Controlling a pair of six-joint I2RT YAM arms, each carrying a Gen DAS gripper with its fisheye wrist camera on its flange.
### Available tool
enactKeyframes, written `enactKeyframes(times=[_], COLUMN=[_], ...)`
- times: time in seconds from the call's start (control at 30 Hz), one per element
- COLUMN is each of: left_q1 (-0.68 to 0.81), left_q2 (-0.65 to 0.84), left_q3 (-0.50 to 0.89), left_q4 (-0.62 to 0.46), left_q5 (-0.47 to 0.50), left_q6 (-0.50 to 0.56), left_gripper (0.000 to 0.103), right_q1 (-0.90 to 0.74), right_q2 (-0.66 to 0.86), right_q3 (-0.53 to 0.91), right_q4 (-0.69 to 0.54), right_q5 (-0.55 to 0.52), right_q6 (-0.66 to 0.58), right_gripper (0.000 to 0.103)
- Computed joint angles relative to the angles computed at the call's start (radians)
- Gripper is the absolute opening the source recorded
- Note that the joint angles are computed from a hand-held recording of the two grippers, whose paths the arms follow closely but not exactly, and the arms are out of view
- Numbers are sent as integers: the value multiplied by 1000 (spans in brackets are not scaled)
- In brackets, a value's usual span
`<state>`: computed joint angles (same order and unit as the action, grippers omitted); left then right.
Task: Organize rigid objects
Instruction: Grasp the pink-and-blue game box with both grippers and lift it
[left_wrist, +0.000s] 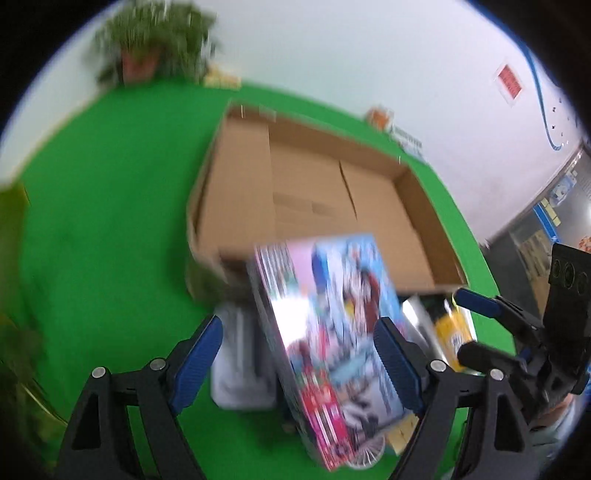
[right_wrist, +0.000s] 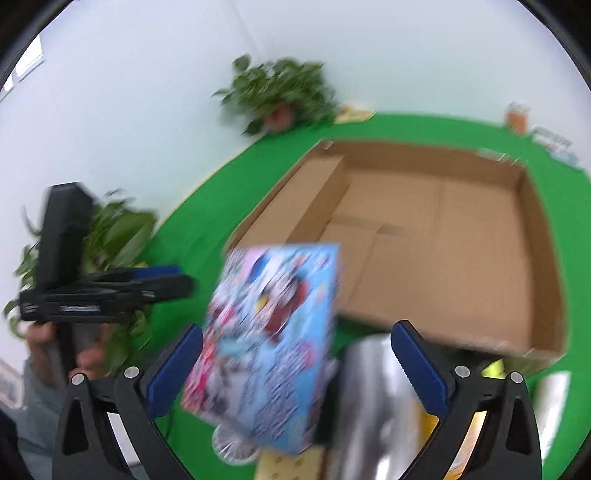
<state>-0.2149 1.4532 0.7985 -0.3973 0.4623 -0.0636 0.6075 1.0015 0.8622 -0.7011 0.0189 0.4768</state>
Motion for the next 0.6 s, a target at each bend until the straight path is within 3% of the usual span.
enactKeyframes(times=[0.07, 0.13, 0.23, 0.37, 0.4, 0.6], left_q1=[-2, 0, -25, -14, -21, -60], left_q2=[45, 101, 159, 220, 210, 187], left_q3=[-20, -24, -22, -2, -6, -15], left_q4=[24, 46, 86, 93, 88, 102], left_q5=[39, 99, 83, 149, 145, 107], left_q6=[-26, -34, -52, -58, -52, -81], left_gripper=[84, 84, 82, 76, 72, 72], right_q1=[85, 139, 184, 196, 210, 268], right_q2=[39, 157, 272, 371, 401, 486], right_q3=[-67, -37, 1, 17, 31, 59], right_q4=[82, 137, 119, 132, 124, 173], right_q5=[11, 8, 59, 52, 69, 144], right_q6=[71, 100, 119, 152, 164, 217], right_gripper=[103, 102, 100, 99, 97, 97])
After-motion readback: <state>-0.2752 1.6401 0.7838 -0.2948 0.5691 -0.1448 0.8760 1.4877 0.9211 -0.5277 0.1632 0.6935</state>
